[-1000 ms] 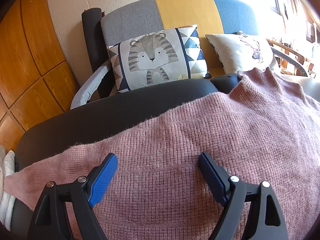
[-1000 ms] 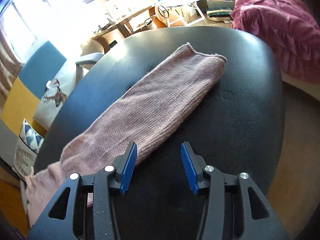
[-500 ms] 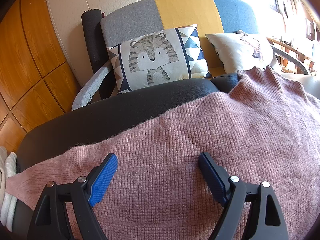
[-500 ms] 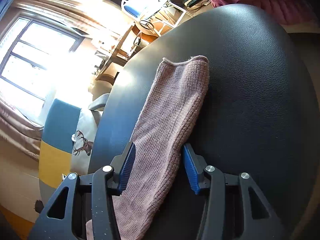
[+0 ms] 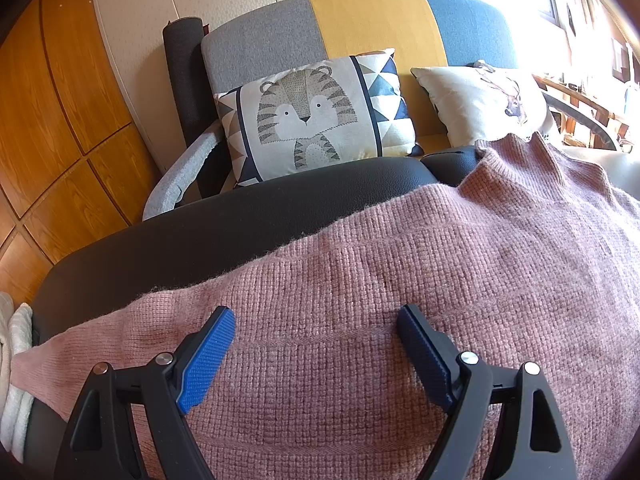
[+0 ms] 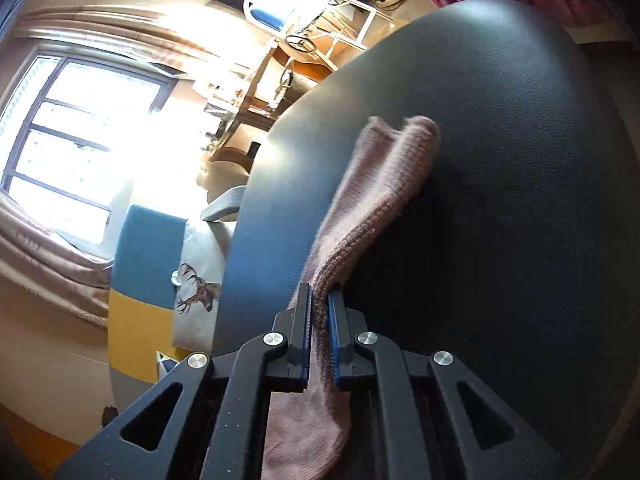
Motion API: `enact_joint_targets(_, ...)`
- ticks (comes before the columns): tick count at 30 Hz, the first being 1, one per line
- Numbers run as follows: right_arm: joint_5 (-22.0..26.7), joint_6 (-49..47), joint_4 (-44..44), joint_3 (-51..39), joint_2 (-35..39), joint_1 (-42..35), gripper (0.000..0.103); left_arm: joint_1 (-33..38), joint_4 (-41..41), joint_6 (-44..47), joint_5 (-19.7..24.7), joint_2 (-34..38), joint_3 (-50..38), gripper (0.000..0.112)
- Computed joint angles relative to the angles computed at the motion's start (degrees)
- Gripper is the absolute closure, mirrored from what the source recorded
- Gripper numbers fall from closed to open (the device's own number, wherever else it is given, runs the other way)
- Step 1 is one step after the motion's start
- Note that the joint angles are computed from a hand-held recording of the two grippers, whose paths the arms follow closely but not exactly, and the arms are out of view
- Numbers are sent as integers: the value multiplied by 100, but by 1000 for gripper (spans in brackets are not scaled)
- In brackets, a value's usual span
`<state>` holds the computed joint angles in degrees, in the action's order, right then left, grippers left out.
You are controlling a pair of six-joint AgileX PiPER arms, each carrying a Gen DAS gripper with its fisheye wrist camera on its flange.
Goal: Fold clothes
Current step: 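Grasp the sleeve cuff with the right gripper and lift it, then fold the held sleeve across the sweater body with the right gripper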
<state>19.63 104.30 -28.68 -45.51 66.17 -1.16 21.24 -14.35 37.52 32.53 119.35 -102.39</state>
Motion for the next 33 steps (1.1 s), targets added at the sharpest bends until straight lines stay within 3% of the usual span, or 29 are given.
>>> enact_joint_targets(4,196,-380,218,-616,149,284,96,-31,76,-101,88,-4,-78,26)
enact_joint_targets(10,443,-581,397,-1535,433,774,96,-57,72,-342,628,117,-537,26)
enact_joint_targets(15,660,-866,511,-2485,793,1301,96,64,-93,-499,1741,368,-1380,30)
enact_joint_targets(17,789,-1046,574,-2905,960,1542,96,273,-626,-382,2093,256,-1370,32)
enact_joint_targets(26,1334,-2557,1384,-5256,2356,2550,96,777,-2125,1447,1900,-1083,739,32)
enact_joint_targets(30,1730,-3055,1514,-6494,3287,3088,96,1025,-2401,1843,1879,-1338,1256,32)
enact_joint_targets(33,2263,-3556,1588,-7786,4289,3547,96,1233,-2384,1657,2208,-1170,1192,32)
